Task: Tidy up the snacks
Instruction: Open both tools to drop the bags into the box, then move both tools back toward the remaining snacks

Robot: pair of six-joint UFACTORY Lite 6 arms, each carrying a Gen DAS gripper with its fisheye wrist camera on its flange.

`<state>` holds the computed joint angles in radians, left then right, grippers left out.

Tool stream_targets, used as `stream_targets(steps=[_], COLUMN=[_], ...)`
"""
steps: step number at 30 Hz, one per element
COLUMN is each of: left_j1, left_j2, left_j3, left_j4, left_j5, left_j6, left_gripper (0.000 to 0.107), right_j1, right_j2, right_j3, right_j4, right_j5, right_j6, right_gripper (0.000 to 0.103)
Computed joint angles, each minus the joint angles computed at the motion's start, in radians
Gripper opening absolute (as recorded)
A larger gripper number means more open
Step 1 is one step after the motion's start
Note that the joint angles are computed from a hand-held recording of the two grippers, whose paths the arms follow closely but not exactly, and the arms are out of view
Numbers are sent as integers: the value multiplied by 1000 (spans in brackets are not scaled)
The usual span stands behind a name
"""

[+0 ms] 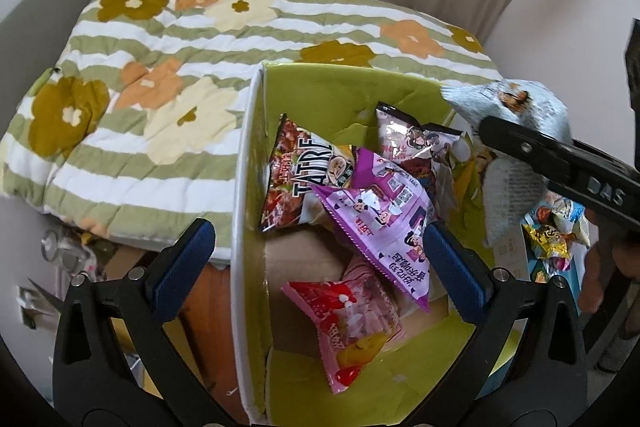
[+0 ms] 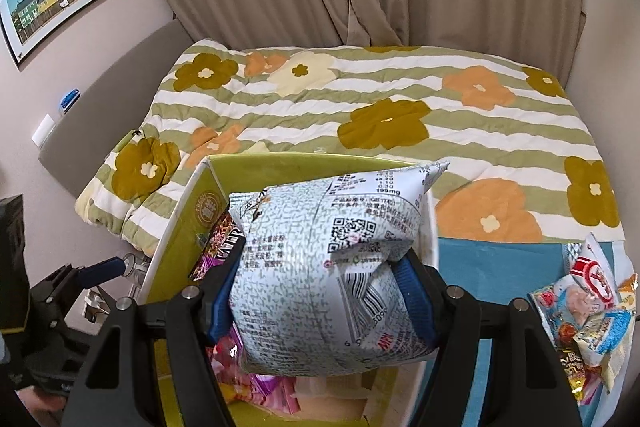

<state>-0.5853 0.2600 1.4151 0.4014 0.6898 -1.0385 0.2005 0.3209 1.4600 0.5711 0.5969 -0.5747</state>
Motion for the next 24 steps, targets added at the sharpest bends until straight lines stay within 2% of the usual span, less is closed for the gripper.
stream_targets(steps=[5,7,8,9,11,16,24], left_j1=[21,29,33,34,32,40,19], left_j2=[-41,-50,-52,-56,-54,-65,-104], left_j3=[-51,-64,-64,-70,-68,-90,-103], left_j4=[-14,-24,-29,-30,-26,-39,-11], left_j5=[-24,-32,-32,-35,-32,-48,-38], left_j6=[15,27,34,37,35,59,48], left_gripper=[103,103,103,103,103,103,103], right_j1=[21,21,21,21,18,24,30], right_j2=[86,105,116,113,93,3,-104], right_j3=[93,106,112,103,69,-54,-139], right_j4=[-32,-5,4,15,40,51,37], right_j5=[11,6,4,-2,-22,-84,-110], right_j6=[70,63,66,63,46,29,46], right_gripper=[67,70,80,94,102,102,102])
